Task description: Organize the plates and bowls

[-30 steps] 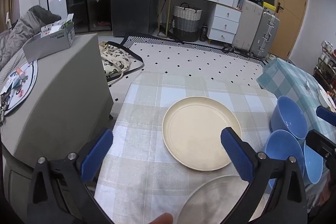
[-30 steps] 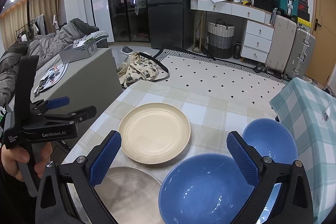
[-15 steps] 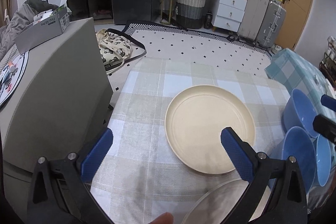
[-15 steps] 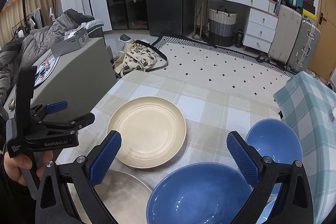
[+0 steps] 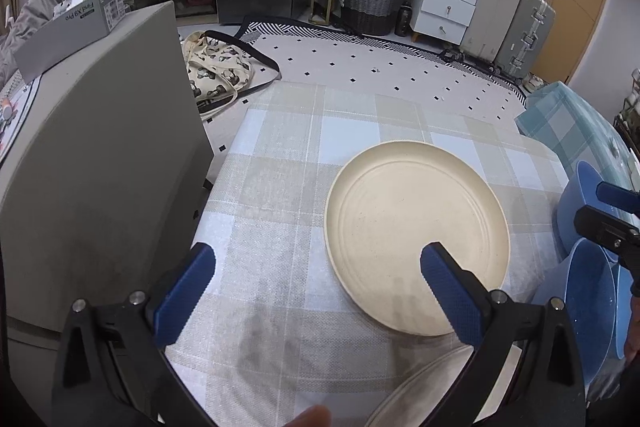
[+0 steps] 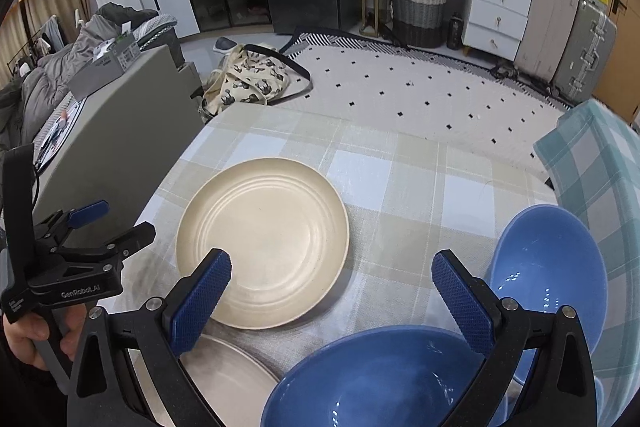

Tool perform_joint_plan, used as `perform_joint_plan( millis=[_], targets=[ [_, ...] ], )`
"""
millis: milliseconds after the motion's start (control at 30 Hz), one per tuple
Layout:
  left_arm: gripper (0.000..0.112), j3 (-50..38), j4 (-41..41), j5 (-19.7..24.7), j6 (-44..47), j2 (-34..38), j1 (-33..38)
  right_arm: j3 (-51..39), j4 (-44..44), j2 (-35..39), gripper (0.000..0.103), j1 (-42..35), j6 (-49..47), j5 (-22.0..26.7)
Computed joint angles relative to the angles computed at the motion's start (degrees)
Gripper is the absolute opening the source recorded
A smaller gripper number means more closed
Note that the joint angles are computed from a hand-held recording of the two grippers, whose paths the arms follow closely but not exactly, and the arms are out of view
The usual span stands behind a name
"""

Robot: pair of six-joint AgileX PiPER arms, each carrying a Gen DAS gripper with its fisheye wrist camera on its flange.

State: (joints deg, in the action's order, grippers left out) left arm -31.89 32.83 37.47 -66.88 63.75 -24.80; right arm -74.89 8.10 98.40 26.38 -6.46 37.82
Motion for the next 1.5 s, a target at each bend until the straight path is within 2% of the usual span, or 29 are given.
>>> perform_joint_plan(
  millis=[267, 933, 1033, 1100, 1233, 1267, 1333, 1500],
  targets=[
    [0.103, 0.3, -1.96, -2.73, 1.87, 3.36, 2.44, -4.22, -2.08, 5.16, 0.102, 1.0, 0.71, 1.25],
    [0.103, 0.33, -7.69, -5.47, 6.69, 9.17, 5.55, -12.05, -4.4, 15.51, 0.101, 0.91, 2.13, 5.76],
    [0.101, 0.41, -9.03, -6.29, 8.12, 9.46, 6.14, -13.07, -4.27, 16.6, 0.094, 0.94, 1.54, 6.58],
    [0.1, 0.31, -10.46, -7.03, 9.9, 9.84, 6.86, -13.86, -3.79, 17.38, 0.082, 0.84, 0.96, 7.39],
    [0.093, 0.36, -13.74, -8.23, 13.24, 10.52, 7.79, -15.23, -3.08, 18.89, 0.074, 0.95, -0.27, 8.52],
    [0.093, 0.37, -13.44, -8.36, 12.96, 10.69, 7.56, -15.43, -2.87, 19.12, 0.069, 0.99, -0.55, 8.74],
    [0.09, 0.32, -12.09, -8.22, 11.64, 10.89, 6.69, -15.9, -3.0, 19.67, 0.066, 1.2, -0.65, 9.15],
    [0.074, 0.09, -13.04, -8.11, 12.72, 12.12, 6.97, -15.93, -2.63, 20.07, 0.052, 1.45, -1.48, 9.31]
  ],
)
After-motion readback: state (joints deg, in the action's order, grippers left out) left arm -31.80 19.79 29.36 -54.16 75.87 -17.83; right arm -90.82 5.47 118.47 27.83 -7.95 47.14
